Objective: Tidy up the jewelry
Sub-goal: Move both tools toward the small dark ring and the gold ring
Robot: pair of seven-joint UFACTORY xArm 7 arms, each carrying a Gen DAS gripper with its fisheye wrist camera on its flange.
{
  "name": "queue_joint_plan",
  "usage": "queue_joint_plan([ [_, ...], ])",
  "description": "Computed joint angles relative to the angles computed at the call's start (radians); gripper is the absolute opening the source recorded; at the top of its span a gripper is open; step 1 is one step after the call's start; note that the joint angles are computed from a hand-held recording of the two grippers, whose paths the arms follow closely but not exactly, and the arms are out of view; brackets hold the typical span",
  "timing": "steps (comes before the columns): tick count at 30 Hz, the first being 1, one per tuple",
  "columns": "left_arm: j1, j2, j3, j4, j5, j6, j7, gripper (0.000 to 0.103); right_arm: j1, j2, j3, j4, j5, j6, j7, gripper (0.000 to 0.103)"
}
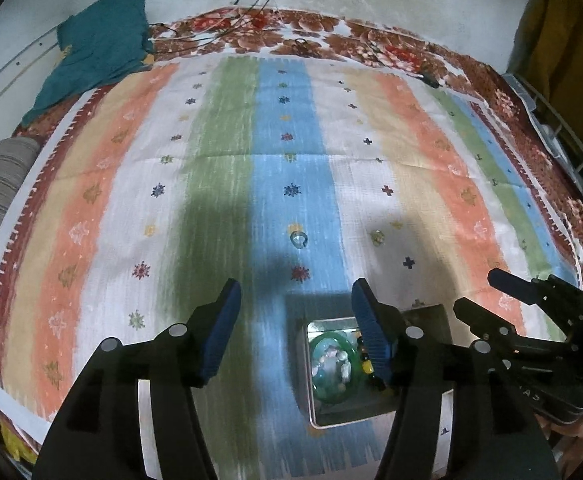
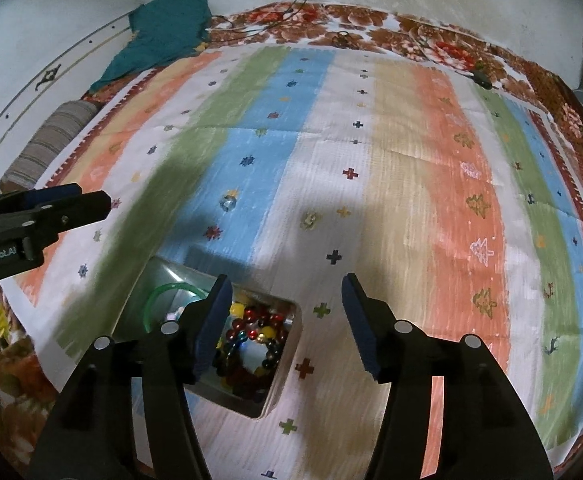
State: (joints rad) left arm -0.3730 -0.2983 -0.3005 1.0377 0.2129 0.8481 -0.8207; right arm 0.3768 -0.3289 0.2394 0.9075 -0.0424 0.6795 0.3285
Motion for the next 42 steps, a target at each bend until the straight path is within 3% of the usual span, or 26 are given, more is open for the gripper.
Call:
queue_joint_plan([
  [7, 0.006, 0.050, 0.013, 0.032, 0.012, 0.007, 0.016, 0.062, -0.008, 0.050, -0.005, 0.042, -0.009, -0.005, 0.000, 0.063],
  [42, -0.024, 0.300, 0.094, 0.193, -0.028, 0.025, 0.102, 0.063, -0.002, 0.318, -0.045, 0.240, -0.020, 0.068, -0.035, 0.063],
])
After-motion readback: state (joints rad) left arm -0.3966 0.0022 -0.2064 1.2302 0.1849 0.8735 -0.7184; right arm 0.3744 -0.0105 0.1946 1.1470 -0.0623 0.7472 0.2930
